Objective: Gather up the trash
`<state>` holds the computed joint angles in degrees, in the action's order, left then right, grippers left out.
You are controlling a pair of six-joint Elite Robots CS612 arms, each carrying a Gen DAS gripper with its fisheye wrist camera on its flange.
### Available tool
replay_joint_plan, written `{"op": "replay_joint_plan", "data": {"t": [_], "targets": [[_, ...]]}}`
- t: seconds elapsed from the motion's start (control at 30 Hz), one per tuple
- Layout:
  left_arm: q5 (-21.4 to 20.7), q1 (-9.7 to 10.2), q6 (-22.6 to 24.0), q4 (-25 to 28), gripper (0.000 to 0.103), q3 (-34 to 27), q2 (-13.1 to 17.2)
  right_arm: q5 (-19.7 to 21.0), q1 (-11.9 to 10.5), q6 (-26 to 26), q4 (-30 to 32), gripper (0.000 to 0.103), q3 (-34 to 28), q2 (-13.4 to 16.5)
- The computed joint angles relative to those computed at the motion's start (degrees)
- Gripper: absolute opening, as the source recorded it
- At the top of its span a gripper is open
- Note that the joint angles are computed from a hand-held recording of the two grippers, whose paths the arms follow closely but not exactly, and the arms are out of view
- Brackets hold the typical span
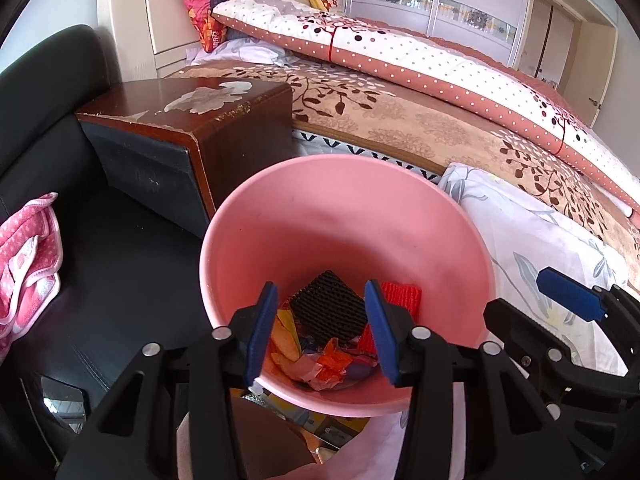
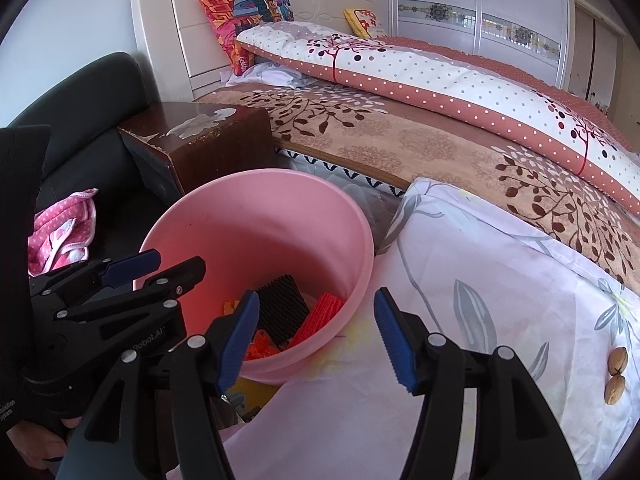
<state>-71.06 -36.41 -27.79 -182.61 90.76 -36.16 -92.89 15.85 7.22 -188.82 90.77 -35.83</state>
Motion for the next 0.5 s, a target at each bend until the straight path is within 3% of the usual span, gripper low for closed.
{"op": "replay_joint_plan", "data": {"t": [0.17,0.5], "targets": [[1.6,-0.85,1.4,-2.6,0.032,0.4,0.1,-2.2,0.0,1.6,-1.6,0.062,1.3,-0.3],[2.5,-2.41,3.9,-6.8,0.031,1.4,0.2,-5.8,-0.1,4.7,-3.9,0.062,3.3,-0.7]]}}
